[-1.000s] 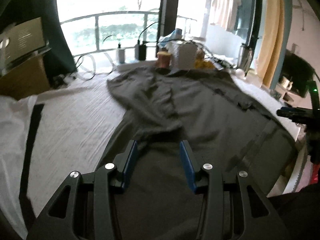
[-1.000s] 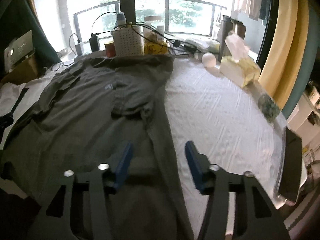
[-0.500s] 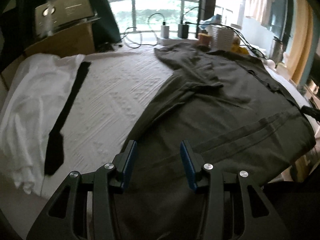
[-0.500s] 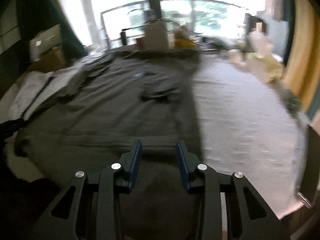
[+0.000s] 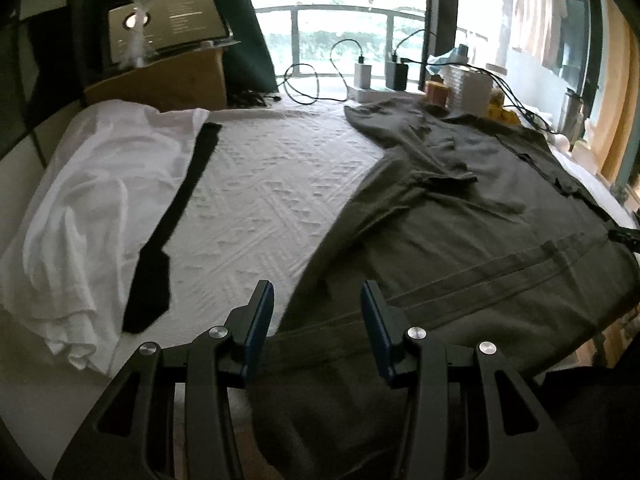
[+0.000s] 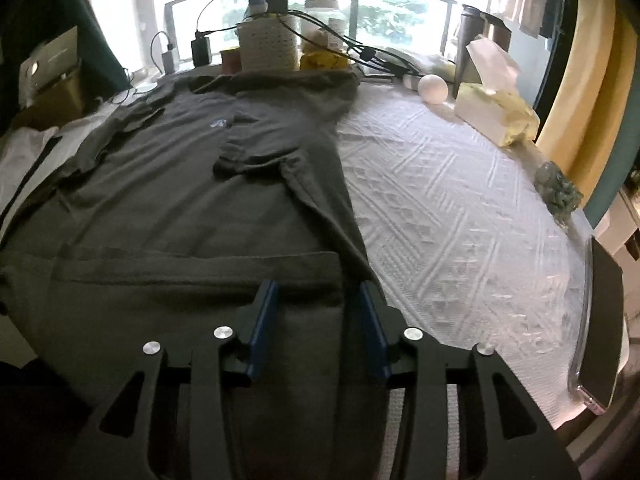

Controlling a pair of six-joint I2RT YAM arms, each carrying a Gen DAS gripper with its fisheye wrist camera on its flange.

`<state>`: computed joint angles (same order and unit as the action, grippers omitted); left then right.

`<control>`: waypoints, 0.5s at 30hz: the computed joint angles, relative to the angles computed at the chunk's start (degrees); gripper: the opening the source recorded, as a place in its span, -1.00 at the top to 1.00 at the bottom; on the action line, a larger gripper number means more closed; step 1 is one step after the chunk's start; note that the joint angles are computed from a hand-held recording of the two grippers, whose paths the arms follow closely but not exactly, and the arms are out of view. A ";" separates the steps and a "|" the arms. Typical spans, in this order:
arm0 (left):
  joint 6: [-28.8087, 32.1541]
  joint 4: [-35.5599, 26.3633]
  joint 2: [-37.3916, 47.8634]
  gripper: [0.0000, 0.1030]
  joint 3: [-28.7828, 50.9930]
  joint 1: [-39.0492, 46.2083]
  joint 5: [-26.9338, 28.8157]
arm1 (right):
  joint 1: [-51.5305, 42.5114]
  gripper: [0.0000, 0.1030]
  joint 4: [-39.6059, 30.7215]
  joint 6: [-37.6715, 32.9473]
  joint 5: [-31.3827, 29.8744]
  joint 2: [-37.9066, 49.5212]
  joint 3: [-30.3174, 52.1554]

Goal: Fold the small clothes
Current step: 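Grasp the shirt hem with both grippers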

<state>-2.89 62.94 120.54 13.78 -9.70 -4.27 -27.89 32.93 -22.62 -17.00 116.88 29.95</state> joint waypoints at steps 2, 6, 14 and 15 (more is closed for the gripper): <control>0.02 2.22 1.28 0.08 -1.06 1.12 0.59 | 0.24 0.17 0.34 0.12 -0.61 0.11 -0.22; 0.90 4.70 3.68 0.08 -2.25 1.32 -1.20 | 1.55 0.86 0.36 -0.84 -1.80 -0.48 -1.19; 2.82 11.08 7.51 0.08 -4.16 3.26 0.43 | 1.71 0.89 1.92 0.20 -3.34 -9.85 -6.31; 2.53 9.71 7.48 0.08 -3.51 4.18 0.88 | 1.41 0.89 1.61 0.35 -3.86 -11.06 -6.65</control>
<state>-0.36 72.65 128.02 10.27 -5.51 -3.39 -26.47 34.54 -22.26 -20.86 105.83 23.30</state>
